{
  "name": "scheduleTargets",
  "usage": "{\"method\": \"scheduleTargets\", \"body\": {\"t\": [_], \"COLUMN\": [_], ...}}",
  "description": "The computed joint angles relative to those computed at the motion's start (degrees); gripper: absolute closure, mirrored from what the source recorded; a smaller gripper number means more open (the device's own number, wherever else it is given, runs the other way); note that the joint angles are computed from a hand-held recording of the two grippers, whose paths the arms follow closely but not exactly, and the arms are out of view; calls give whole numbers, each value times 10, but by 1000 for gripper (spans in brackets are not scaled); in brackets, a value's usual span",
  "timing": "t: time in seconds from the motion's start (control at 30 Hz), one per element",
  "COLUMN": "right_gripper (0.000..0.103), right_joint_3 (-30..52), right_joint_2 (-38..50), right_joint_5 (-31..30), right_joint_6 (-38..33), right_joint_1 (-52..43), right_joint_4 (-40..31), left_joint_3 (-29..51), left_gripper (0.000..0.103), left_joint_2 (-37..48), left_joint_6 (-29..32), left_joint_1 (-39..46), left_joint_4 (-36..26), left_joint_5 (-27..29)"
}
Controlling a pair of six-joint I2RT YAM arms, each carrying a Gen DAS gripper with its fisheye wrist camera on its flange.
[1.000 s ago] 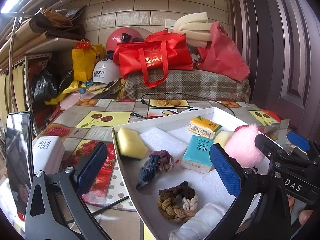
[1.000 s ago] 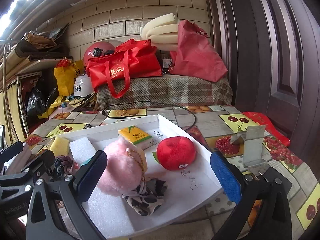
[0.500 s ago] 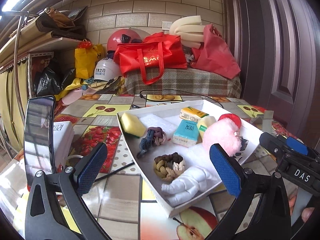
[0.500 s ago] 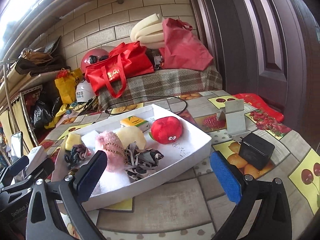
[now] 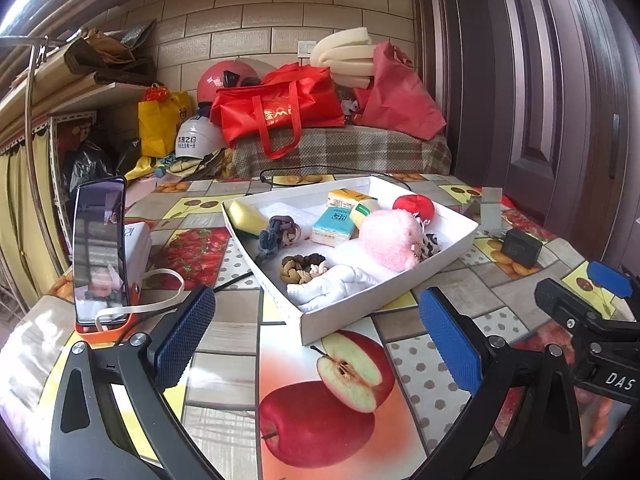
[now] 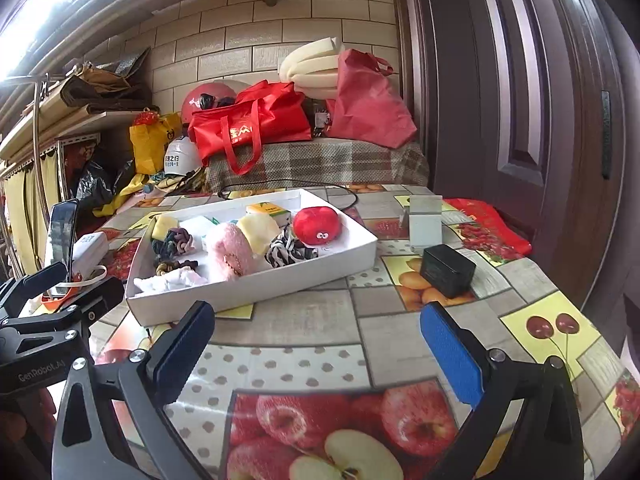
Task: Organize soft objects
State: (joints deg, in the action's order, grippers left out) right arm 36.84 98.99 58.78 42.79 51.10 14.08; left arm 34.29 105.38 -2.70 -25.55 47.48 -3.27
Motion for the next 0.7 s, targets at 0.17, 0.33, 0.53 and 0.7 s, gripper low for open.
{"method": "scheduleTargets", "body": {"t": [0.17, 0.33, 0.53, 0.7], "right_gripper": [0, 0, 0, 0], "right_joint_3": [-28, -56, -46, -49], "right_joint_2": [-53, -88, -81, -83], "right_joint_5": [4, 58, 134, 148], "right_joint_6": [130, 234, 327, 345], "right_joint_1": [25, 81, 132, 136], "right_joint_4": [-96, -147, -223, -230], "left_joint_3": [-22, -32, -52, -33], "left_gripper": [0, 0, 0, 0], "left_joint_2": [-17, -27, -41, -34], "left_joint_6": [9, 12, 12, 24], "left_joint_1": [-21, -42, -50, -87], "left_joint_4": [0, -18, -1, -35], "left_joint_5": [-40, -76, -70, -168]}}
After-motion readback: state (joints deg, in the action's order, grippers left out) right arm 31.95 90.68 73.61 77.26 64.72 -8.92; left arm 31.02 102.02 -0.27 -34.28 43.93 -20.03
